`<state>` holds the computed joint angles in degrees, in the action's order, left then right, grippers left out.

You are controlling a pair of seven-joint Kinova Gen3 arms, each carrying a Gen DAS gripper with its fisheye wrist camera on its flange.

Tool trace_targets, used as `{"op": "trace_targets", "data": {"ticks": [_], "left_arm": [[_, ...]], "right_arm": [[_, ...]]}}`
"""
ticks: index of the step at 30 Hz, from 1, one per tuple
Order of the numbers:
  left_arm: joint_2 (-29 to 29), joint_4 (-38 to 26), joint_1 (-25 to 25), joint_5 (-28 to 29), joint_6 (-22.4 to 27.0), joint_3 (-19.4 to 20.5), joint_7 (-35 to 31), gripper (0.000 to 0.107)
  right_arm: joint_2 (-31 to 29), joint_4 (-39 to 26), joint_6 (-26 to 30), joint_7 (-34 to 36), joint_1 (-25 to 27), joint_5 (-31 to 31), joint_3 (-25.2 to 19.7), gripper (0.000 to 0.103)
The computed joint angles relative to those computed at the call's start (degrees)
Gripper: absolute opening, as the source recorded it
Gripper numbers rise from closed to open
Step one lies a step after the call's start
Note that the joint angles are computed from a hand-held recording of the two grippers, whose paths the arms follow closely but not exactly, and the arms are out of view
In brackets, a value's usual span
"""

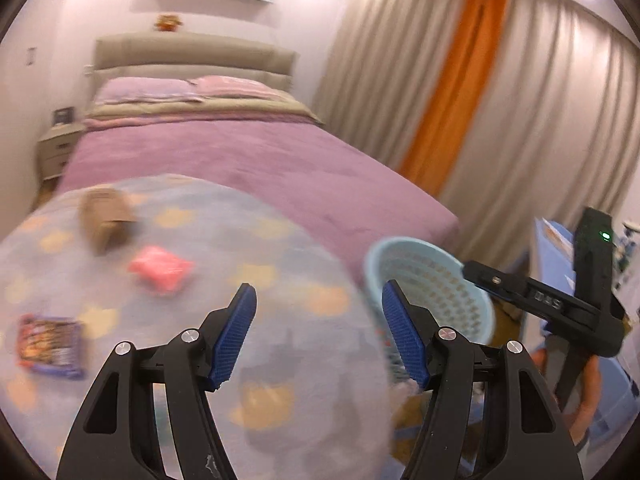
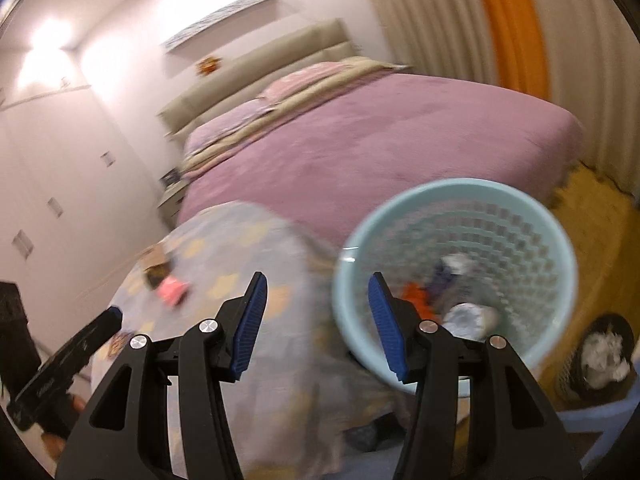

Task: Collect trash
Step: 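Move both tools back over the table toward the boxes and packets, then grasp the colorful card box with the left tool while the right tool grasps the teal packet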

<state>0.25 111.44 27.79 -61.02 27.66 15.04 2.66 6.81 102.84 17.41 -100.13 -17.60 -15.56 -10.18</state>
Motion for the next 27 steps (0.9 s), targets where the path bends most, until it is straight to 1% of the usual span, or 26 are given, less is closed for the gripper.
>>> {"op": "trace_targets", "data": {"ticks": [2, 5, 7, 12, 13, 17, 19, 22, 23, 24, 27], "left_arm": [[-3.01, 2.54, -0.64, -0.12, 2.69, -0.11, 1.53, 0.064], [-6.23, 5.08, -3.49, 1.63, 5.43, 0.67, 1.23, 0.066], [-8.86, 7.56, -5.85, 3.30, 5.74, 0.22, 1.10, 0.066], [-13.32, 11.71, -10.77, 9.39, 5.75, -2.68, -3.34, 0.066], [-13.57, 12.15, -11.54, 10.64, 5.37, -3.55, -4.83, 0.066], [-14.23, 13.48, -14.27, 15.38, 4.40, -6.57, -10.80, 0.066], [-15.02, 14.56, -15.07, 18.31, 3.13, -8.34, -13.90, 0.066], [-15.98, 17.16, -16.86, 21.23, 0.27, -10.45, -17.17, 0.066], [-15.85, 17.55, -17.20, 22.49, -0.82, -11.34, -18.54, 0.066], [-16.03, 18.36, -17.83, 23.20, -1.72, -11.34, -19.07, 0.066], [-15.41, 19.15, -18.70, 26.50, -3.93, -12.31, -22.35, 0.066]], "right_arm": [[0.78, -1.17, -0.12, 1.24, -1.50, 0.31, -1.53, 0.049], [2.00, -2.53, 0.08, 3.09, -2.92, -0.28, -3.34, 0.049], [3.30, -4.04, 0.83, 3.28, -5.19, 0.55, -4.02, 0.049], [7.26, -8.19, 3.59, 3.81, -10.84, 3.08, -5.52, 0.049], [8.41, -9.40, 4.48, 3.38, -12.76, 4.30, -5.34, 0.049], [11.74, -12.67, 6.64, 2.35, -18.52, 8.25, -4.53, 0.058], [13.59, -14.80, 8.57, 1.92, -21.02, 10.21, -4.13, 0.060], [15.46, -17.13, 10.92, -0.07, -24.87, 13.28, -2.50, 0.068], [15.54, -17.06, 11.37, -0.66, -25.61, 14.13, -2.14, 0.071], [16.39, -18.04, 12.45, -1.50, -26.76, 15.40, -1.51, 0.072], [17.47, -19.08, 13.93, -2.28, -27.50, 16.81, -1.15, 0.076]]}}
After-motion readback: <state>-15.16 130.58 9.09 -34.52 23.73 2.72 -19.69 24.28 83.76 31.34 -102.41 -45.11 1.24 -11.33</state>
